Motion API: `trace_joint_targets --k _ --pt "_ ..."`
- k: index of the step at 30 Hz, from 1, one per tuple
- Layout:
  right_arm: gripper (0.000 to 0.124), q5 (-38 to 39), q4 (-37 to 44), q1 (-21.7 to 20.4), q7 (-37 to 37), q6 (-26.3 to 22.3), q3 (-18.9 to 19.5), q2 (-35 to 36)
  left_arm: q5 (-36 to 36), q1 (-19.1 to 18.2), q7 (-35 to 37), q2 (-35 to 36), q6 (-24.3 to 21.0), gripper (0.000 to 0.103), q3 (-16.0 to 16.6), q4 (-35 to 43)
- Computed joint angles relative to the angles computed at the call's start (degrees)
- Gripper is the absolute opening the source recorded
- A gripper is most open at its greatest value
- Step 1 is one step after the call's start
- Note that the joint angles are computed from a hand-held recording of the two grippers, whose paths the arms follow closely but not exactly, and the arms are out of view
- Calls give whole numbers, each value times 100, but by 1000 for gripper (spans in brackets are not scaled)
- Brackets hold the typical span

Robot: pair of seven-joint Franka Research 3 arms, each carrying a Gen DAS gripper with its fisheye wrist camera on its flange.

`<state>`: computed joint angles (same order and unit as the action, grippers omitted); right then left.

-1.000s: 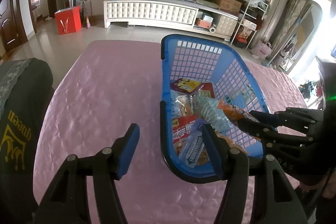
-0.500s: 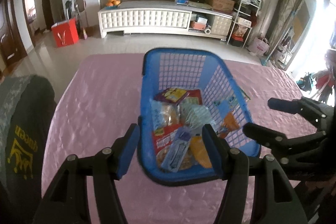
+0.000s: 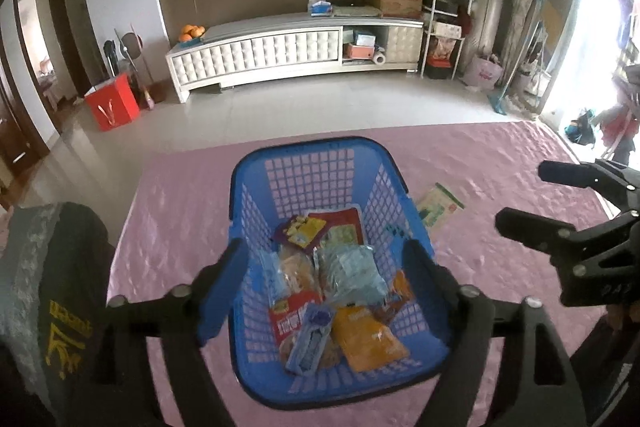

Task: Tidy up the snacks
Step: 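Move the right tool to the green-edged cracker pack, then close the right tool on the cracker pack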

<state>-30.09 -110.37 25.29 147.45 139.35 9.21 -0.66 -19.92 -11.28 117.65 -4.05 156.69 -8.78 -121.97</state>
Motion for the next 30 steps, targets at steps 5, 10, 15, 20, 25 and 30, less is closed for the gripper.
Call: trace_joint_targets --k 5,10,15,20,25,30 --pt "96 570 -4 -123 3 -38 -122 70 690 99 -806 565 -700 85 -115 713" --pt "96 1392 -5 -289 375 -34 -289 283 1343 223 -1734 1290 -1317 93 -214 1500" --pt "96 2266 90 -414 507 34 -440 676 1443 329 -2162 1929 -1762 103 -333 2202" --pt "96 2420 352 -388 754 -98 -597 1075 2010 245 -2581 2338 -1919 103 -333 2634" --pt "96 2887 677 -446 496 -297 -656 1495 2725 24 -2867 2647 -2058 103 -264 2969" --pt "96 3119 814 -452 399 -357 -755 1767 2679 119 -2843 2970 -2281 103 -358 3365"
